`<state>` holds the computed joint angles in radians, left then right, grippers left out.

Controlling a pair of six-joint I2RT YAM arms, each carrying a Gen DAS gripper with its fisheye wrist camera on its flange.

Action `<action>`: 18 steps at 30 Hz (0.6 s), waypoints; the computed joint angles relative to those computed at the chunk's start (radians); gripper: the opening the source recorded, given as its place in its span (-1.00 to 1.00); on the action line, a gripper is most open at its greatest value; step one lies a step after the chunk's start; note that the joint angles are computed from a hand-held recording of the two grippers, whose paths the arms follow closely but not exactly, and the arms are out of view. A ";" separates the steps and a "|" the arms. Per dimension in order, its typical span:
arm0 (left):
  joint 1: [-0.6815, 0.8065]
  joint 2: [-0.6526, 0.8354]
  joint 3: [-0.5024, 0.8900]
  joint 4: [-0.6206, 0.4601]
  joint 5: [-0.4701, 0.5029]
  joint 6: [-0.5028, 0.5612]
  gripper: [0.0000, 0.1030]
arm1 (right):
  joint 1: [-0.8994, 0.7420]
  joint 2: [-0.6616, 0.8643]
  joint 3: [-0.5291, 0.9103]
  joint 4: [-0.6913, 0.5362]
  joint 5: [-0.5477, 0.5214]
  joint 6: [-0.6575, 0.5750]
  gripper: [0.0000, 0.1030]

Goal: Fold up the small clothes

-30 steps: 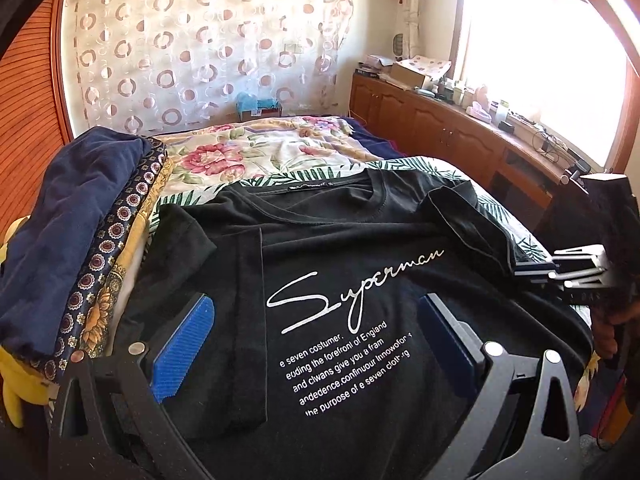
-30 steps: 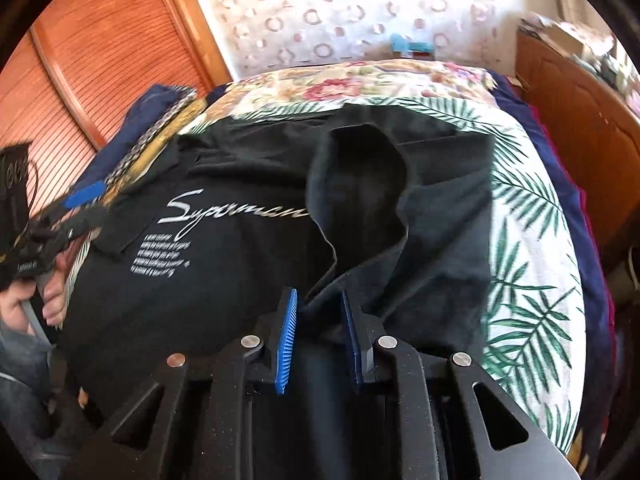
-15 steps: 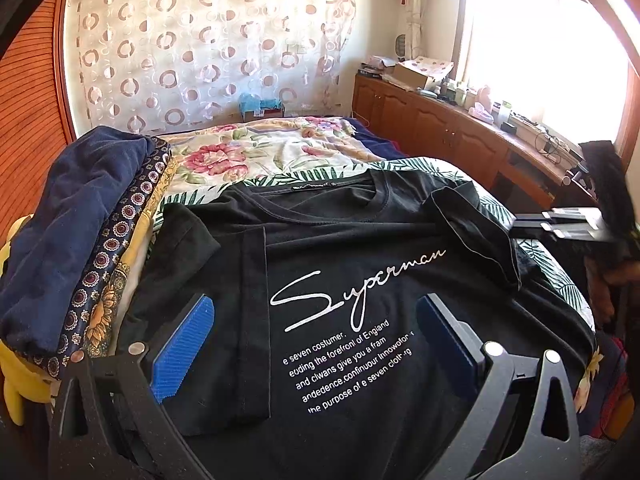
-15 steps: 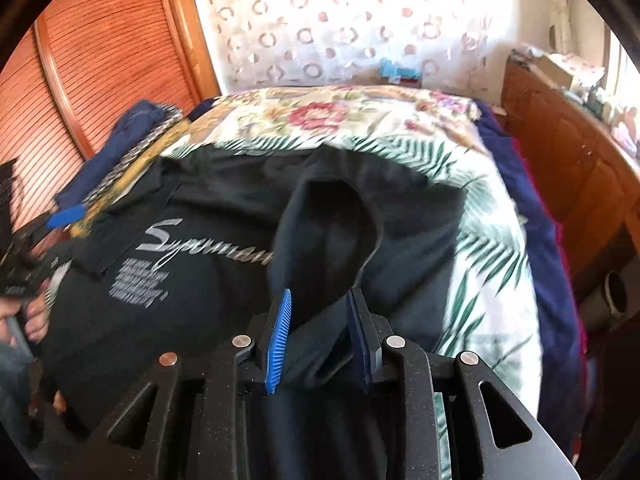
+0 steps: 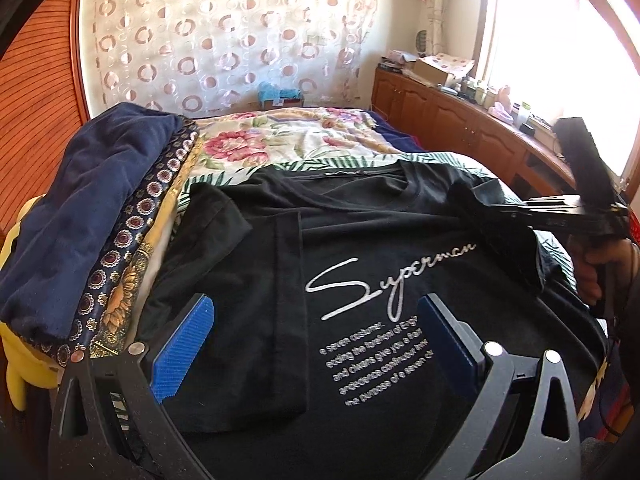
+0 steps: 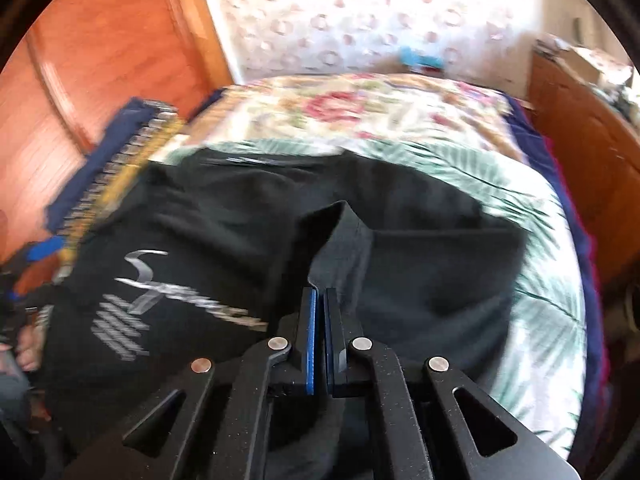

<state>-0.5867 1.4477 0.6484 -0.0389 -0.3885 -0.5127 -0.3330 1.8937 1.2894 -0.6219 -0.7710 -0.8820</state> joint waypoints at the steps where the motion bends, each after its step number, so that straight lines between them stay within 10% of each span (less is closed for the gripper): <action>1: 0.009 0.002 0.001 0.000 0.002 0.006 0.98 | 0.004 -0.008 -0.002 -0.015 -0.011 -0.019 -0.94; 5: 0.058 0.004 0.014 -0.001 0.011 0.048 0.98 | 0.021 -0.023 -0.013 -0.065 -0.032 -0.090 -0.82; 9: 0.129 0.001 0.042 -0.002 0.039 0.123 0.92 | 0.013 -0.039 -0.052 0.044 -0.011 -0.047 0.05; 18: 0.295 0.190 0.275 -0.149 0.112 0.321 0.39 | -0.015 0.023 -0.067 0.359 0.129 0.136 0.18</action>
<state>-0.2919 1.6379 0.9237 -0.1875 -0.2767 -0.1918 -0.3479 1.9168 1.2227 -0.2630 -0.6418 -0.7458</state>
